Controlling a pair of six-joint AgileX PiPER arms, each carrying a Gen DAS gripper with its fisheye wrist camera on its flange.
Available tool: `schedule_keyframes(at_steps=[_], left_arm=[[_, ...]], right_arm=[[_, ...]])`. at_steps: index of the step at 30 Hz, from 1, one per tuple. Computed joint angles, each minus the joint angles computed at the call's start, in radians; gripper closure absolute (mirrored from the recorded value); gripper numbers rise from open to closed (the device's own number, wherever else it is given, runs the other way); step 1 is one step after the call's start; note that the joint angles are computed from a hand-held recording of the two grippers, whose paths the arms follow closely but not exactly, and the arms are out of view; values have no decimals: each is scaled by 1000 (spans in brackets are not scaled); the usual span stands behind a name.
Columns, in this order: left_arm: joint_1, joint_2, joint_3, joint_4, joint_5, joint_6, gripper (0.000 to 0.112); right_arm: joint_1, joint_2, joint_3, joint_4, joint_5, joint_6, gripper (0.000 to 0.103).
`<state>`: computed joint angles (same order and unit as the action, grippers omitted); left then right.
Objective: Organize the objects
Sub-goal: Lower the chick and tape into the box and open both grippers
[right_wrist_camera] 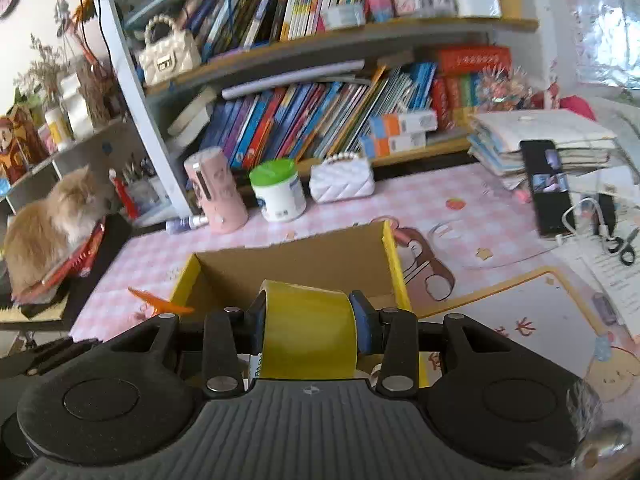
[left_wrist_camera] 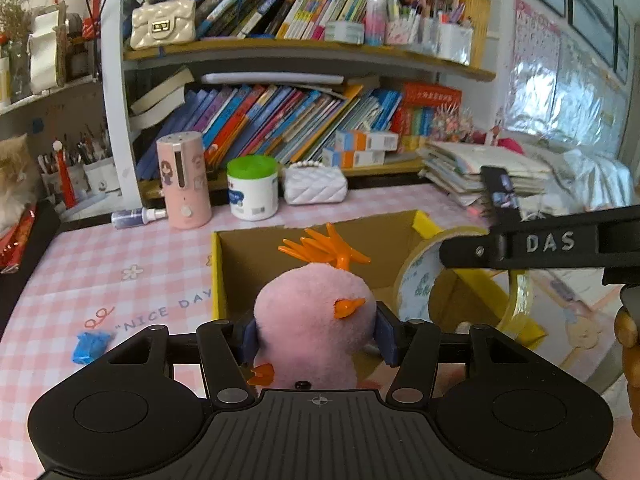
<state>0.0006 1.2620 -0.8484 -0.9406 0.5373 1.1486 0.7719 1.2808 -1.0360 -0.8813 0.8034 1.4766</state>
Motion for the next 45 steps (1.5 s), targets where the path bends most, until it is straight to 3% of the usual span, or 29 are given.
schedule_keyframes(at_steps=[5, 10, 16, 23, 31, 33, 34, 35, 38, 41, 45], left_arm=[[-62, 44, -8, 138, -65, -120, 57], [-95, 84, -18, 235, -64, -212, 56], [-128, 90, -5, 296, -95, -266, 52], [-82, 17, 44, 217, -118, -211, 48], [-35, -70, 92, 195, -126, -222, 46], [-20, -93, 101, 179, -119, -211, 44], [-10, -104, 103, 169, -108, -210, 41], [0, -112, 104, 157, -96, -207, 38], [44, -141, 111, 95, -52, -176, 36], [85, -173, 124, 53, -18, -147, 32], [150, -213, 151, 0, 29, -89, 30]], right_arm=[[-122, 74, -14, 163, -127, -207, 65], [-219, 123, -19, 354, -224, -395, 65], [-276, 158, -45, 472, -265, -525, 65], [-313, 208, -87, 580, -288, -632, 65], [-287, 277, -127, 560, -256, -627, 60], [-271, 277, -125, 529, -246, -602, 55], [-263, 272, -121, 516, -239, -589, 48], [-250, 266, -121, 490, -225, -568, 40], [-207, 232, -107, 405, -191, -498, 32], [-150, 176, -75, 299, -156, -390, 30], [-16, 102, -25, 76, -42, -156, 29]])
